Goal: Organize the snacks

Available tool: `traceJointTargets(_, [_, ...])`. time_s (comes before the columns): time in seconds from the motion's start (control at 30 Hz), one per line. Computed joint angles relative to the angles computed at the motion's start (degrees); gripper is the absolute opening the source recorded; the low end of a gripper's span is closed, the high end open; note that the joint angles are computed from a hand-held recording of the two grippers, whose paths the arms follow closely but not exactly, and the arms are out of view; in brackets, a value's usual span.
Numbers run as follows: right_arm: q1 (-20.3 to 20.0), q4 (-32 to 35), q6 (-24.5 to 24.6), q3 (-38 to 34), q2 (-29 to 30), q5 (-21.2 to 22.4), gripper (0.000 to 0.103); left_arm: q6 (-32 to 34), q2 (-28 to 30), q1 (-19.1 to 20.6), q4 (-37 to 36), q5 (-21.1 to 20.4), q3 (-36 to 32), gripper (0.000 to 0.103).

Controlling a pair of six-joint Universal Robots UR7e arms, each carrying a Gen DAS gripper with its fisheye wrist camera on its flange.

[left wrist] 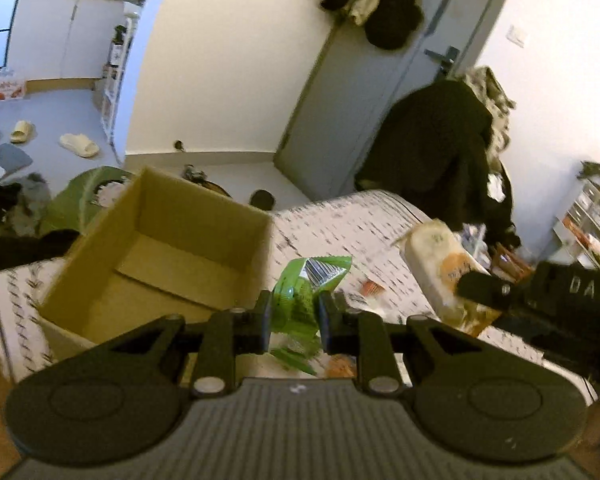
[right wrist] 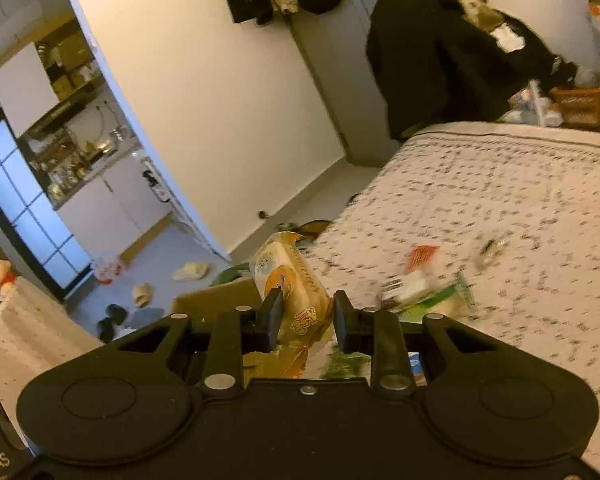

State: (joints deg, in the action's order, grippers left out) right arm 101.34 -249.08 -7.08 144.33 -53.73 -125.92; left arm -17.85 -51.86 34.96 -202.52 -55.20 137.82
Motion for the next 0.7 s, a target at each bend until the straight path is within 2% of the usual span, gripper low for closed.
traceJointTargets(0.07, [0.76,0.82,-0.06,-1.25,1.52,0.04,0.027,1.03,-1.35,0.96,0.75,0.78,-0.17,0.021])
traceJointTargets(0.17, [2.11,2.36,-2.68,-3.13,3.65,-0.66,0.027,1.08,-3.75,2.3,3.1,1.17,-0.15,0.022])
traceJointTargets(0.43, [2.39,6.34,-1.72,-6.13,6.41,1.36,0.027,0.06,-8.34,4.26,10.08,3.58,-0.98,0.022])
traceJointTargets(0.57, [2.37,7.6,-1.39,-6.63,6.97,0.72,0.027,-1.33,-9.47,5.85,14.26,2.98,-2.23,0.023])
traceJointTargets(0.7, [1.96,8.08,-0.52,-6.37,6.79,1.08,0.027,1.24,-9.36,6.08,12.92,2.76,-2.39,0.029])
